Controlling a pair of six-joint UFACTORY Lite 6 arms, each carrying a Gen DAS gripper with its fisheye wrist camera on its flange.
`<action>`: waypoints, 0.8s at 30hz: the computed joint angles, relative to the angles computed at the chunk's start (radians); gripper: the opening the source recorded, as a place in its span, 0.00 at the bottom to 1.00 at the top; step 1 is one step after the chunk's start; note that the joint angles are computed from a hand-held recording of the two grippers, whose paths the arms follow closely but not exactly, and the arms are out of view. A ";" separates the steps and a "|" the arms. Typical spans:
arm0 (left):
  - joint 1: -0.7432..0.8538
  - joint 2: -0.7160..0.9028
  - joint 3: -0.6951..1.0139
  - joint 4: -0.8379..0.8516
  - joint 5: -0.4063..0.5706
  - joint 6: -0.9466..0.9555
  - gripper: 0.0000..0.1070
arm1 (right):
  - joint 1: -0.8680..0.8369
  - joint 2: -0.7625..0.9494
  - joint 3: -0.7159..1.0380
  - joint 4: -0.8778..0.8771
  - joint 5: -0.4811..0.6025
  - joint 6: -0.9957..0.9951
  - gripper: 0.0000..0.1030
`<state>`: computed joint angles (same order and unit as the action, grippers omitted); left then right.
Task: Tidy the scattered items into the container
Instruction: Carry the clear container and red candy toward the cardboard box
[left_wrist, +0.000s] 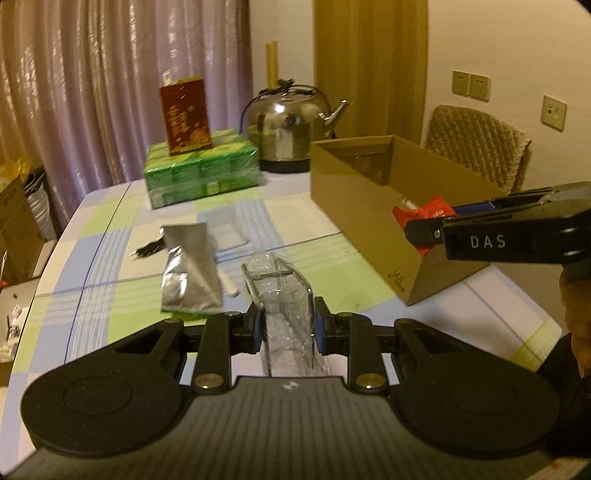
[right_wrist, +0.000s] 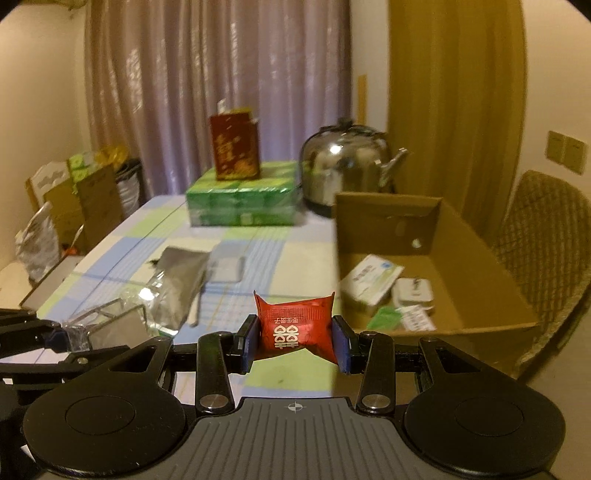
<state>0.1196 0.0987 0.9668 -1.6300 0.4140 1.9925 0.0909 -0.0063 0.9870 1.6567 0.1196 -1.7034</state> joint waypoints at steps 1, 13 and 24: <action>-0.014 0.002 0.010 0.007 -0.004 -0.013 0.20 | -0.015 0.000 0.007 -0.016 0.006 0.012 0.38; -0.151 0.054 0.129 0.043 -0.060 -0.089 0.20 | -0.179 0.040 0.095 -0.116 0.078 0.070 0.38; -0.254 0.206 0.365 0.142 -0.040 -0.243 0.20 | -0.328 0.240 0.327 -0.267 0.115 0.155 0.38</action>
